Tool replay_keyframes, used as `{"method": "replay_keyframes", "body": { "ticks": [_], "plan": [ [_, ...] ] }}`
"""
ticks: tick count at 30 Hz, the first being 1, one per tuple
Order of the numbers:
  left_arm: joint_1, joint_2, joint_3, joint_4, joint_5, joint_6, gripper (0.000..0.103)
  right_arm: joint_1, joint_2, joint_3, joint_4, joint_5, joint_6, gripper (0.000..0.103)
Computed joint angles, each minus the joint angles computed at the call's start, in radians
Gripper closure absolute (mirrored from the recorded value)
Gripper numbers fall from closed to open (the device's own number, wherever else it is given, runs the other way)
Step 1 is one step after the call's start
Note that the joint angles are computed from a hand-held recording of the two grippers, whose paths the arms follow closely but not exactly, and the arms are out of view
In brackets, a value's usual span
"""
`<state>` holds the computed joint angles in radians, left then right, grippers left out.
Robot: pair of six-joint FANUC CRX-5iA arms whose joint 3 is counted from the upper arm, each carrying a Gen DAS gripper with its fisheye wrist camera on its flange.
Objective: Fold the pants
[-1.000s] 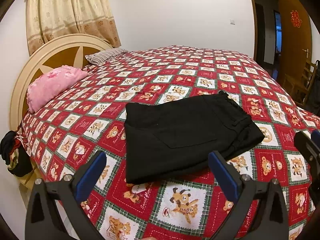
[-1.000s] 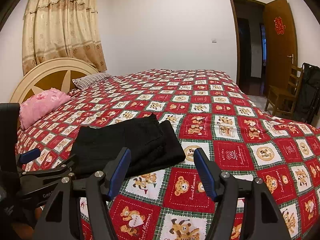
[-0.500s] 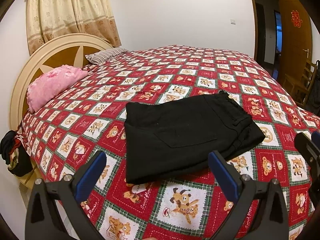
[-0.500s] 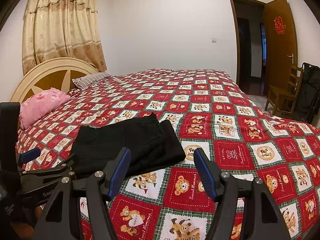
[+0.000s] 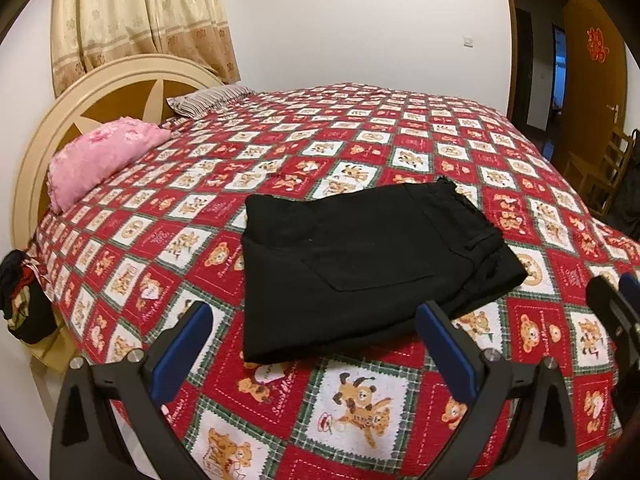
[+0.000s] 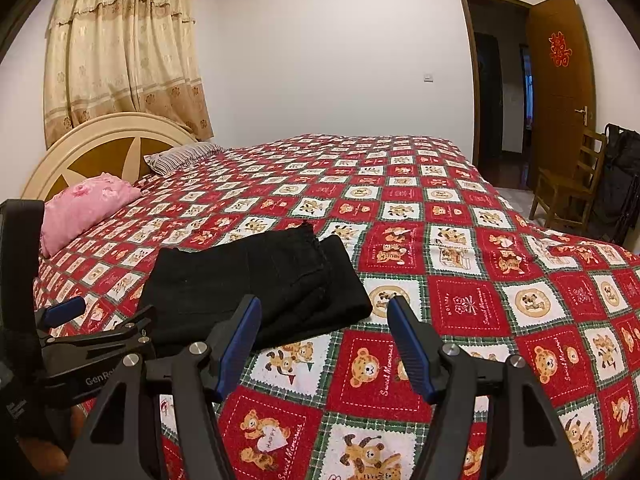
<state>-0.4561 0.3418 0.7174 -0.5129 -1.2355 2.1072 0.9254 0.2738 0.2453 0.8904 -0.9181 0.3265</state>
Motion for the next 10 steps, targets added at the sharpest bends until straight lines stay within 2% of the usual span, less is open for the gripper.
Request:
{"method": "replay_keyframes", "body": {
  "ticks": [3,10],
  "plan": [
    [0.006,-0.007,-0.012,0.022,0.022,-0.011,0.0,0.0,0.002,0.003,-0.005,0.001,0.004,0.036],
    [-0.02,-0.014,-0.011,-0.033,0.024,0.014,0.0,0.001,0.005,0.006,-0.007,-0.003,0.006,0.036]
  ]
}}
